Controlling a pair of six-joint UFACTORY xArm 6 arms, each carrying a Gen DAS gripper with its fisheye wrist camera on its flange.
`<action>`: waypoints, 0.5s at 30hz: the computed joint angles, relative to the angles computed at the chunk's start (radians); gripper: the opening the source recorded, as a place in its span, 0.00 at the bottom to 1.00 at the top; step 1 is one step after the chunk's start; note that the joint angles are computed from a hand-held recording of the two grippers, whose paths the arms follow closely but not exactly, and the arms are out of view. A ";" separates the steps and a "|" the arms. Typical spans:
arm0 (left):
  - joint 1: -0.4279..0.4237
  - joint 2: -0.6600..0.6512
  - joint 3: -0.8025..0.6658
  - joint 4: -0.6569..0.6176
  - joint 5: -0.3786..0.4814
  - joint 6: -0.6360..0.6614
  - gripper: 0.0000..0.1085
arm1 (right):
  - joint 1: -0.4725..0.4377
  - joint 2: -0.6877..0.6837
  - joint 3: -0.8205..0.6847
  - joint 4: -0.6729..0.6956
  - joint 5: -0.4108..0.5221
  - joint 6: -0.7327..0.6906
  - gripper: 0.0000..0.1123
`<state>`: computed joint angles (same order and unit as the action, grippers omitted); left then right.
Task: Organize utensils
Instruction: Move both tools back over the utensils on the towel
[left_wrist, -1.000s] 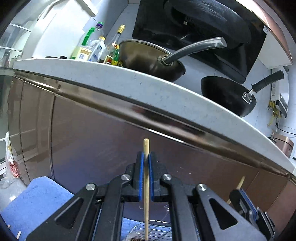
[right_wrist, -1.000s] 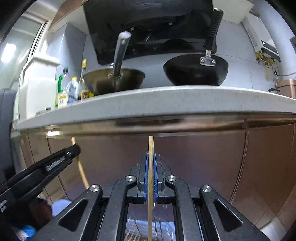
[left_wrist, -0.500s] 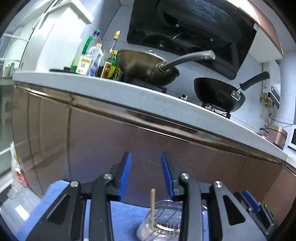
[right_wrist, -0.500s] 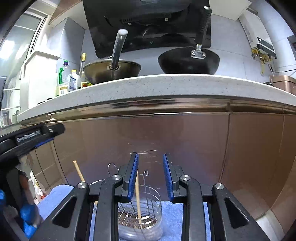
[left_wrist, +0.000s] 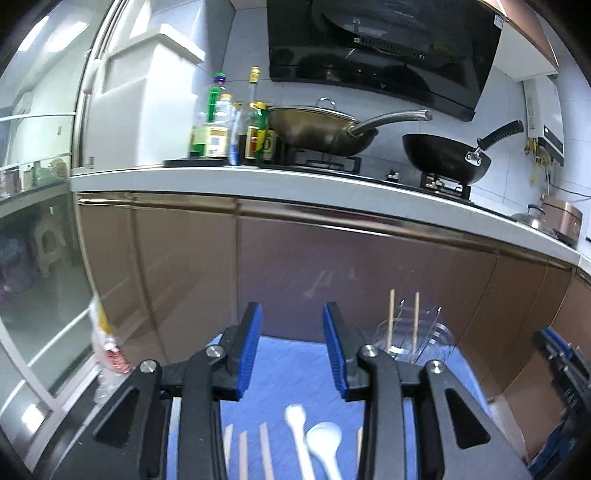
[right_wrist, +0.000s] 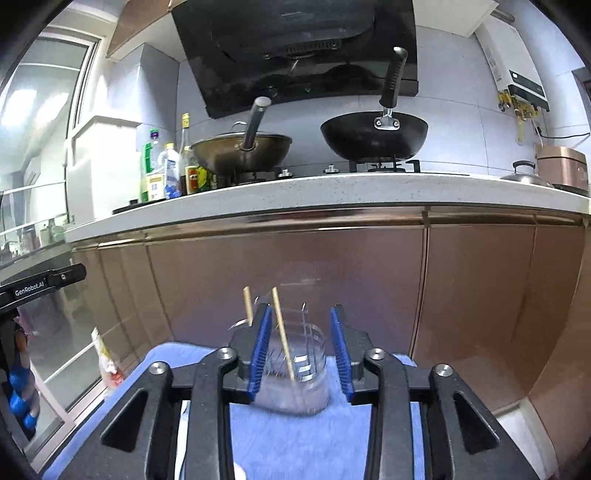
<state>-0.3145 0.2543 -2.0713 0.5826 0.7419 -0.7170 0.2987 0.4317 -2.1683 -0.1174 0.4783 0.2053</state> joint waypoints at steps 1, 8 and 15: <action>0.005 -0.051 0.060 0.006 -0.004 -0.009 0.30 | 0.002 -0.023 0.029 0.000 -0.006 -0.003 0.30; 0.038 -0.257 0.259 -0.089 0.061 0.055 0.31 | 0.020 -0.222 0.268 0.091 -0.044 -0.101 0.31; 0.058 -0.378 0.414 -0.275 0.120 0.184 0.31 | 0.025 -0.367 0.444 0.274 -0.029 -0.274 0.31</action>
